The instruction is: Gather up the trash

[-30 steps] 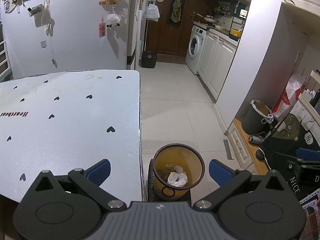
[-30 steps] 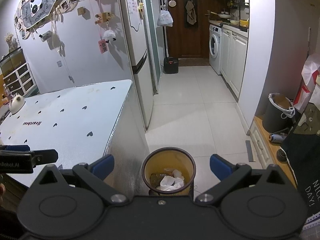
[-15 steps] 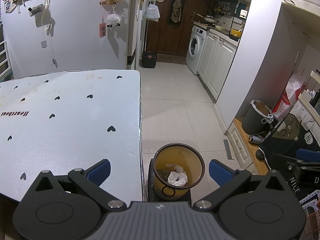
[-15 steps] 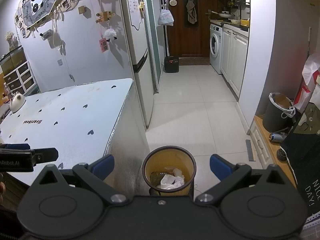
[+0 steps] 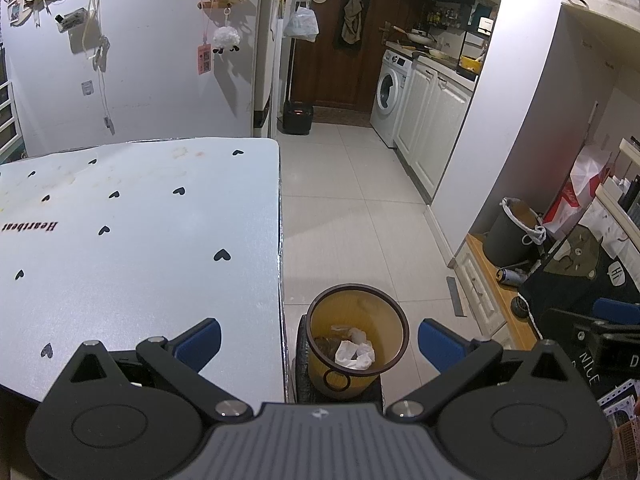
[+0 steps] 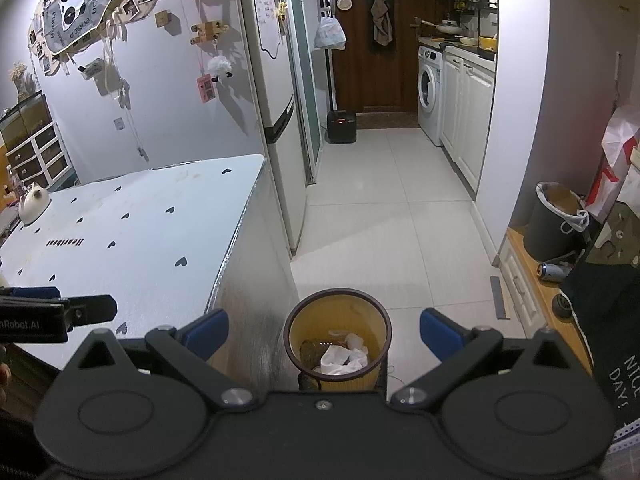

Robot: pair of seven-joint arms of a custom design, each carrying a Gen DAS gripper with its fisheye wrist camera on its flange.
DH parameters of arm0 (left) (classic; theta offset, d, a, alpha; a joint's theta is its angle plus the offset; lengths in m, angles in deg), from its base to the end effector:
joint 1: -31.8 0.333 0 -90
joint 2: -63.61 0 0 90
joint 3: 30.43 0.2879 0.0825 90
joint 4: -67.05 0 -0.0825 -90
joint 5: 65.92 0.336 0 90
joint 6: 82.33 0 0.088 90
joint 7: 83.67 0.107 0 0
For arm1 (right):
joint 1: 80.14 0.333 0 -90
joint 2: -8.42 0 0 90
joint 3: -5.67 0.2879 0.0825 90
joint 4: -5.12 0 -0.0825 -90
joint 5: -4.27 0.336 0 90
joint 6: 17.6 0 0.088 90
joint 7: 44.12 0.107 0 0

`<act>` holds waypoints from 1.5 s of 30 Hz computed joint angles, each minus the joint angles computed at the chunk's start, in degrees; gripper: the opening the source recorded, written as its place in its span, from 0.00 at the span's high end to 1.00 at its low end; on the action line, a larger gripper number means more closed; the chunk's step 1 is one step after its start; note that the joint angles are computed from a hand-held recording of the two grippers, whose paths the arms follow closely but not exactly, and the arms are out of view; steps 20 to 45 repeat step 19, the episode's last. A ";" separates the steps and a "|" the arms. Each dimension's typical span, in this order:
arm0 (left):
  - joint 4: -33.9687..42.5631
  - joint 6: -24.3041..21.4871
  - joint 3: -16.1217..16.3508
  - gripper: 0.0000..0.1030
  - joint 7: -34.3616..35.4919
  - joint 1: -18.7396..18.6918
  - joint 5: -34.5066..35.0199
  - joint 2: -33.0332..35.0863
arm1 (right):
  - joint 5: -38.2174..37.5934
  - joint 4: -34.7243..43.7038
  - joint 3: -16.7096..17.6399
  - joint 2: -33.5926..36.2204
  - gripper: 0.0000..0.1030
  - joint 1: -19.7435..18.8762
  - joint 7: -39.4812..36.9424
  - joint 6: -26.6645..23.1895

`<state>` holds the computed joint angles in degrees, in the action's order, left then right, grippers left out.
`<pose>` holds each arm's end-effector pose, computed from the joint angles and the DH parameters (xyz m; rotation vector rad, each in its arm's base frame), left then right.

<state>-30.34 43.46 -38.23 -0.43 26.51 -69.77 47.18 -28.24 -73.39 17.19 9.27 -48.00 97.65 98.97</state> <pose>0.4401 -0.1187 0.7514 -1.7242 1.9133 -0.8884 0.4086 0.3464 0.7395 -1.6444 1.7418 -0.6864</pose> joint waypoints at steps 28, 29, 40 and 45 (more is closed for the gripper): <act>-1.62 0.46 0.33 0.00 0.85 0.06 -0.06 -1.32 | 0.13 -0.13 0.06 -0.13 0.00 -0.07 -0.04 -0.02; -1.62 0.46 0.33 0.00 0.85 0.06 -0.06 -1.32 | 0.13 -0.13 0.06 -0.13 0.00 -0.07 -0.04 -0.02; -1.62 0.46 0.33 0.00 0.85 0.06 -0.06 -1.32 | 0.13 -0.13 0.06 -0.13 0.00 -0.07 -0.04 -0.02; -1.62 0.46 0.33 0.00 0.85 0.06 -0.06 -1.32 | 0.13 -0.13 0.06 -0.13 0.00 -0.07 -0.04 -0.02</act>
